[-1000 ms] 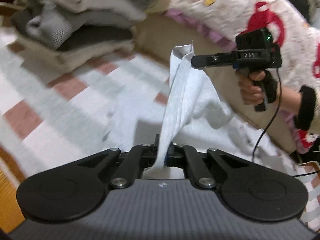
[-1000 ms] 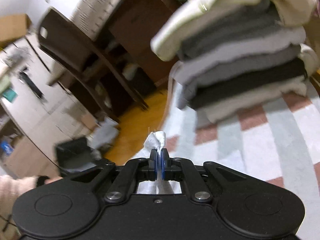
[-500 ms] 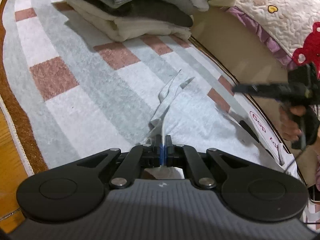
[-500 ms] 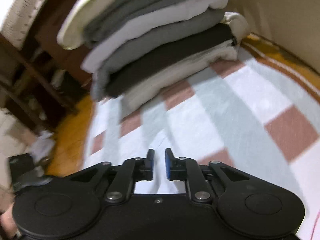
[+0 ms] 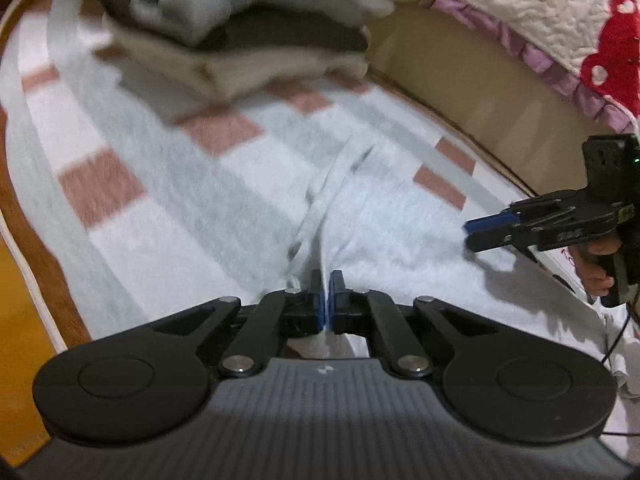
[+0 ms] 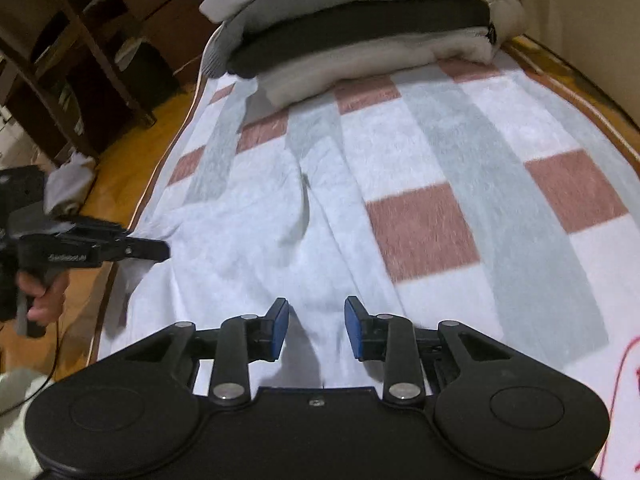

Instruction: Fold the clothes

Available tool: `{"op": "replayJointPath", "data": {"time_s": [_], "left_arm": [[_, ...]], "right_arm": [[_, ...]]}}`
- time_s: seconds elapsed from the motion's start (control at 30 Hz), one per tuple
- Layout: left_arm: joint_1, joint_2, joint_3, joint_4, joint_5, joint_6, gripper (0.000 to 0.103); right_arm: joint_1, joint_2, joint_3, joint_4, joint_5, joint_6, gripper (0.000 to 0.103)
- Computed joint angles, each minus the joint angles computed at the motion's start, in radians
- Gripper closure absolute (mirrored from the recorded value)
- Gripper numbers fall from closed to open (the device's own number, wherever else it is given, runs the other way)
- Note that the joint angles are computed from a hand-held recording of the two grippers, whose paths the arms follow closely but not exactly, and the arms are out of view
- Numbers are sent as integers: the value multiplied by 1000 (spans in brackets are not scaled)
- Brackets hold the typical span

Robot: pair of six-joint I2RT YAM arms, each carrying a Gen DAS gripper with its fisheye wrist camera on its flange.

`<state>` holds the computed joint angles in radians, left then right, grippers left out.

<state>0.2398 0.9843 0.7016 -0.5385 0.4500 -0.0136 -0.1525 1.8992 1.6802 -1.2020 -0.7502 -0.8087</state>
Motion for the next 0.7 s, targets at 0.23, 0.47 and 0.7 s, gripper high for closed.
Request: {"op": "replayJointPath", "data": {"time_s": [0.23,0.47,0.7], "left_arm": [[-117,49,94,-58,-163,-2,101],[-221,43,48,-11,-321,-36,101],[-142,31,71,22,-185,-60,101]], "right_arm": [[44,-32,-30,45,20,-52,81],[140,9,-2,174,94,57,63],[141,-9,-51,327,-22,83,100]]}}
